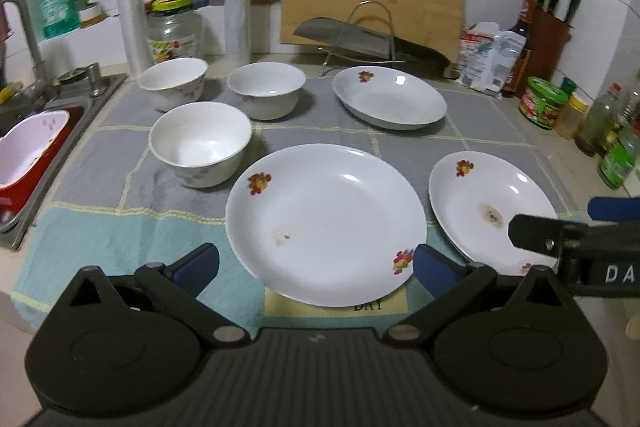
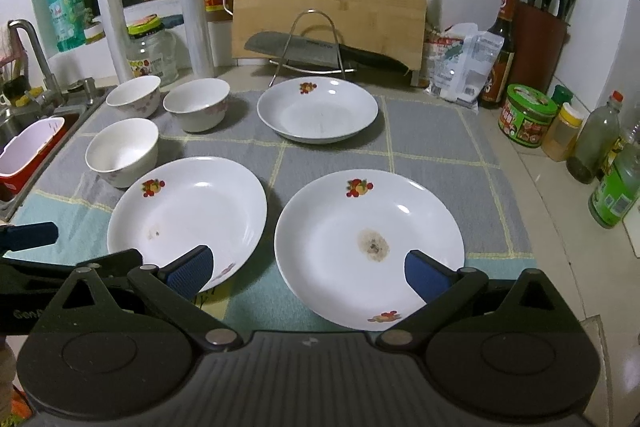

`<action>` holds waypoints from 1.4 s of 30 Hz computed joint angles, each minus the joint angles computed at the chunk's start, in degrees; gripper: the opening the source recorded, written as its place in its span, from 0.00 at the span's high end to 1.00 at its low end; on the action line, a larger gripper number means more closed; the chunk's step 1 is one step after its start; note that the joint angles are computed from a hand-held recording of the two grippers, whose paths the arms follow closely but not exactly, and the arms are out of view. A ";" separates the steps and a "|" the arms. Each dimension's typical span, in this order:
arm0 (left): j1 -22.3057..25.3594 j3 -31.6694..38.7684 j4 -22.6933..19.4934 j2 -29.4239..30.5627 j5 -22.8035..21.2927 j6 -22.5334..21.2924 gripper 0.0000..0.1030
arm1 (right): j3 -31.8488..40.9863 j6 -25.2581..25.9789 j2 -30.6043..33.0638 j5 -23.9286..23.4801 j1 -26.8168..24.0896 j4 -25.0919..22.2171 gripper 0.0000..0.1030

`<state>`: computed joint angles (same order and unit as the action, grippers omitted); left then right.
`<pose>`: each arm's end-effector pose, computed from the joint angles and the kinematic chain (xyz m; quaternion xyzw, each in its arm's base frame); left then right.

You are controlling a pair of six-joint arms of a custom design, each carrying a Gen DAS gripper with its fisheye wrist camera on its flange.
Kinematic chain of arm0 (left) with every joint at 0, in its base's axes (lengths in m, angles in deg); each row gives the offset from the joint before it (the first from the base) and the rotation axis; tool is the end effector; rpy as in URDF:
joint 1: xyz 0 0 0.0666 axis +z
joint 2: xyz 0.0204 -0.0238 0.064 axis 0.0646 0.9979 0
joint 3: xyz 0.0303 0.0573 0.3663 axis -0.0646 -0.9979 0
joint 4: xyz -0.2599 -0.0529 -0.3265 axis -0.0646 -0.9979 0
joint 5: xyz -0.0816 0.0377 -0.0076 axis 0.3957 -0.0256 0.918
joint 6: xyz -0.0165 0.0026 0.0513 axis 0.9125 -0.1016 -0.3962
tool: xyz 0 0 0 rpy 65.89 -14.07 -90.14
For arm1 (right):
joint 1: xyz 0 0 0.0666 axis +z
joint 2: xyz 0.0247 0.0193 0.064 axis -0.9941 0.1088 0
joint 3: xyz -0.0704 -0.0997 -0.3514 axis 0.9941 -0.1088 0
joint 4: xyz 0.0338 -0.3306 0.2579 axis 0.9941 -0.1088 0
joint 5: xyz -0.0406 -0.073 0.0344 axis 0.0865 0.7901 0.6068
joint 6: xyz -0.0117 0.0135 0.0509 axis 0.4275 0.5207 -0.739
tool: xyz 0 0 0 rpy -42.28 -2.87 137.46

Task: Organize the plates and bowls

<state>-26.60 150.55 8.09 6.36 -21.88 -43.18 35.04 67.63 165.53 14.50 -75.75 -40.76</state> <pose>0.4855 -0.2674 0.5237 -0.0879 0.9202 -0.0003 0.3814 0.5176 0.0767 0.5012 -0.1491 0.9065 0.0583 0.3906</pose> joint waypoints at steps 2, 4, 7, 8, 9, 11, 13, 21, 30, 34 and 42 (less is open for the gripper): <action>0.11 -1.48 2.26 -0.80 0.69 -1.98 0.01 | -0.79 0.00 -0.60 -0.50 -0.16 0.99 0.00; 0.03 -2.99 4.75 -1.63 0.92 -3.92 0.01 | -1.58 -0.15 -1.23 -1.37 -0.60 1.77 0.00; -0.04 -4.71 7.87 -2.47 1.64 -6.17 0.01 | -2.77 -0.84 -2.02 -1.41 -1.27 3.34 0.00; -0.09 -5.13 8.75 -2.60 1.85 -6.83 0.01 | -2.92 -0.97 -2.07 -1.56 -1.52 3.48 0.00; -0.12 -5.64 9.71 -2.74 2.06 -7.44 0.01 | -3.02 -1.01 -2.03 -1.79 -1.88 3.63 0.00; -0.22 -6.68 11.54 -3.02 2.39 -8.26 0.01 | -3.21 -1.06 -1.87 -1.84 -2.52 3.95 0.00; -0.27 -7.84 13.58 -3.30 2.81 -9.14 0.01 | -3.60 -0.57 -1.72 -2.57 -3.40 4.69 0.00; -2.10 -8.19 16.21 -2.04 2.64 -10.66 0.01 | -3.07 3.58 0.75 -5.69 -7.66 4.89 0.00; -4.68 -5.78 18.42 2.16 4.46 -9.88 0.01 | 3.25 8.73 7.43 -9.62 -12.30 1.07 0.00; -5.65 -3.13 17.13 5.20 4.86 -9.64 0.01 | 6.54 10.95 10.70 -10.40 -13.21 -0.83 0.00; -7.17 2.15 13.81 10.67 5.41 -8.80 0.01 | 13.90 15.23 17.73 -11.84 -14.57 -6.19 0.00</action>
